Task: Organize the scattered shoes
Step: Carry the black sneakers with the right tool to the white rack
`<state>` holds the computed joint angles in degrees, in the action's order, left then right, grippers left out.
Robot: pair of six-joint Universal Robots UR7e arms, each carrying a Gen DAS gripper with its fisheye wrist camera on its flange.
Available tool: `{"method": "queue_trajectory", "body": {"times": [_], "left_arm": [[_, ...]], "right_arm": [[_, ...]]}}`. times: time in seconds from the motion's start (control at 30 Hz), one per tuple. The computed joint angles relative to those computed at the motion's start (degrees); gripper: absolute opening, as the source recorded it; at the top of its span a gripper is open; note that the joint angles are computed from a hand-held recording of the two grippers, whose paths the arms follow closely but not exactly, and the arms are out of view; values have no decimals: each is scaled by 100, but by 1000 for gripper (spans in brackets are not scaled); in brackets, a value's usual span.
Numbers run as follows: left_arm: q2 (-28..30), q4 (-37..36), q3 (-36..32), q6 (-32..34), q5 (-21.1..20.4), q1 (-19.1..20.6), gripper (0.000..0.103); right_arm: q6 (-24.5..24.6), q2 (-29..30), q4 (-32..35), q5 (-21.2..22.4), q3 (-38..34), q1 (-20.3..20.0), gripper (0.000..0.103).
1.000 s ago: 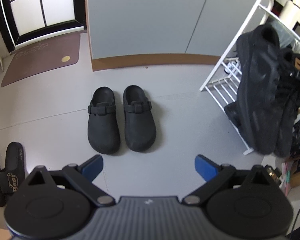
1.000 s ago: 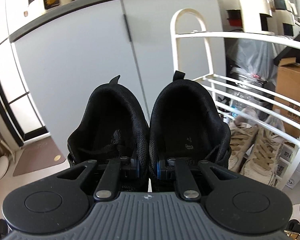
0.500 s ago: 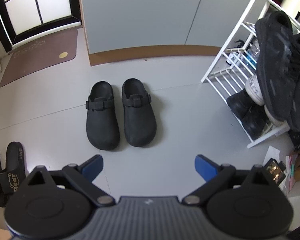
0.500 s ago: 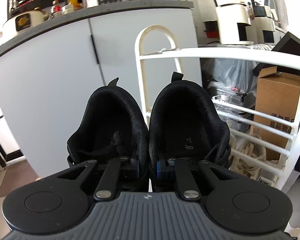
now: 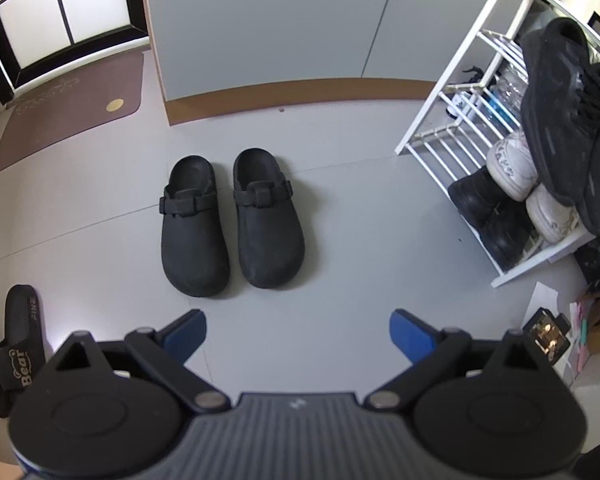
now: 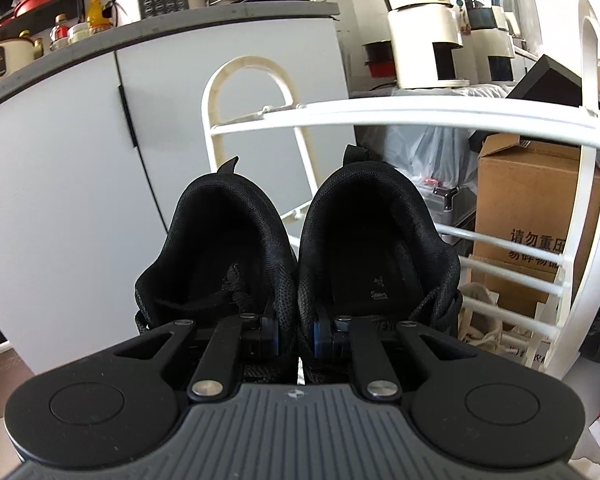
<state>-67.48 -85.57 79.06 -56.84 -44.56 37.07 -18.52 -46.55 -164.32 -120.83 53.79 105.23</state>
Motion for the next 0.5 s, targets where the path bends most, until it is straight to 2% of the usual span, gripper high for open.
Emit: {"method": "queue_trajectory", "body": {"times": [0.3, 0.5], "left_arm": [[35, -163, -4, 62, -69, 47, 99], [-10, -365, 26, 109, -107, 45, 99]], "right_arm": [[-24, 508, 80, -296, -918, 12, 16], [45, 901, 373, -472, -1658, 6, 16]]}}
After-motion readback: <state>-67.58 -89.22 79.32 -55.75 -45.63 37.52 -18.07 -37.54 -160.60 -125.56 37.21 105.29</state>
